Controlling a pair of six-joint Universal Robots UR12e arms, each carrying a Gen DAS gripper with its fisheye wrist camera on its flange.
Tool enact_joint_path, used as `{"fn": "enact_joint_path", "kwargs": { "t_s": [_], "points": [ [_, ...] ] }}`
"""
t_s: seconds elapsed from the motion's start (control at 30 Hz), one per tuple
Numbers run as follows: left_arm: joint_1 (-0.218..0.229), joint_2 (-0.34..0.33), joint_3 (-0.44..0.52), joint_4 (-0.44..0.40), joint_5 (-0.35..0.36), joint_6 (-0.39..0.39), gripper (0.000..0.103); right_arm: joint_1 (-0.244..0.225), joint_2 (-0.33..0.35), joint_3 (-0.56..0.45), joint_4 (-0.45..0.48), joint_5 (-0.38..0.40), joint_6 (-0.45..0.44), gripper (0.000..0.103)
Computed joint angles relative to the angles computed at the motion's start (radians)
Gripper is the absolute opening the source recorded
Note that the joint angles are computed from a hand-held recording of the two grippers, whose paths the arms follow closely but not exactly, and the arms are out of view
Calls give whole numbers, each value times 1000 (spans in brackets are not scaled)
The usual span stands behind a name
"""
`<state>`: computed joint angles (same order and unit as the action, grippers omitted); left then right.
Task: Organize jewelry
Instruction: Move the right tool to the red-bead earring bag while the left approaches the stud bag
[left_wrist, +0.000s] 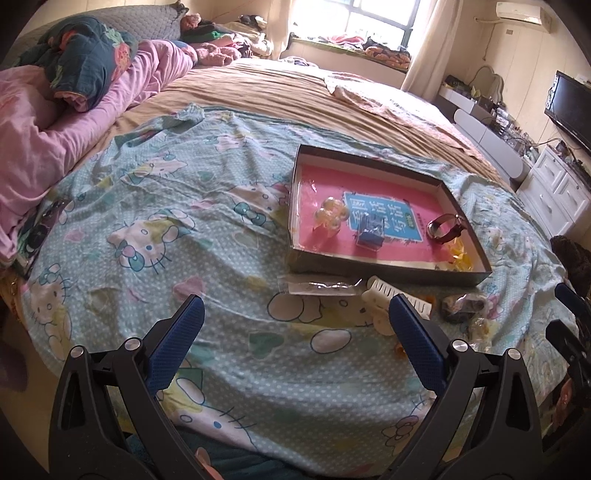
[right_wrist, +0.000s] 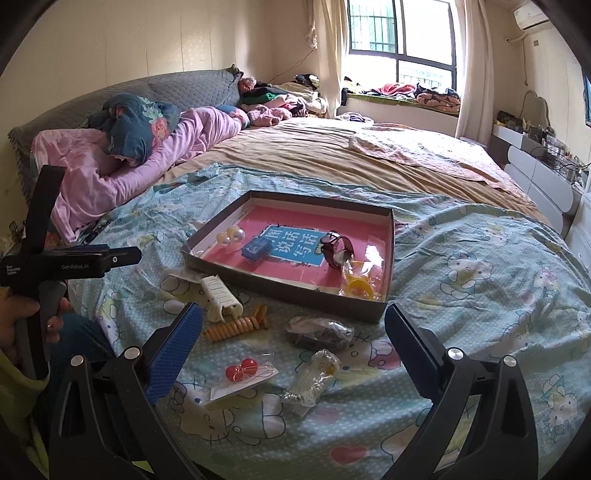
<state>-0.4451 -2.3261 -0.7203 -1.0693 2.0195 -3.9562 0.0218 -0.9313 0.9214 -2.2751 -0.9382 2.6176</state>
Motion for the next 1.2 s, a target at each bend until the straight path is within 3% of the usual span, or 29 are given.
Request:
{"fn": "enact_joint_path", "kwargs": {
  "t_s": [0.4, 0.7, 1.2],
  "points": [
    [8, -52, 85, -135, -47, -1, 93, 19, -7, 27, 130, -14, -140, 98],
    [12, -79, 122, -164, -74, 7, 93, 34, -6, 40, 196, -35, -239, 98],
    [19, -110, 161, -160, -99, 15, 93, 49, 17, 27, 221, -88, -241, 98]
  ]
}}
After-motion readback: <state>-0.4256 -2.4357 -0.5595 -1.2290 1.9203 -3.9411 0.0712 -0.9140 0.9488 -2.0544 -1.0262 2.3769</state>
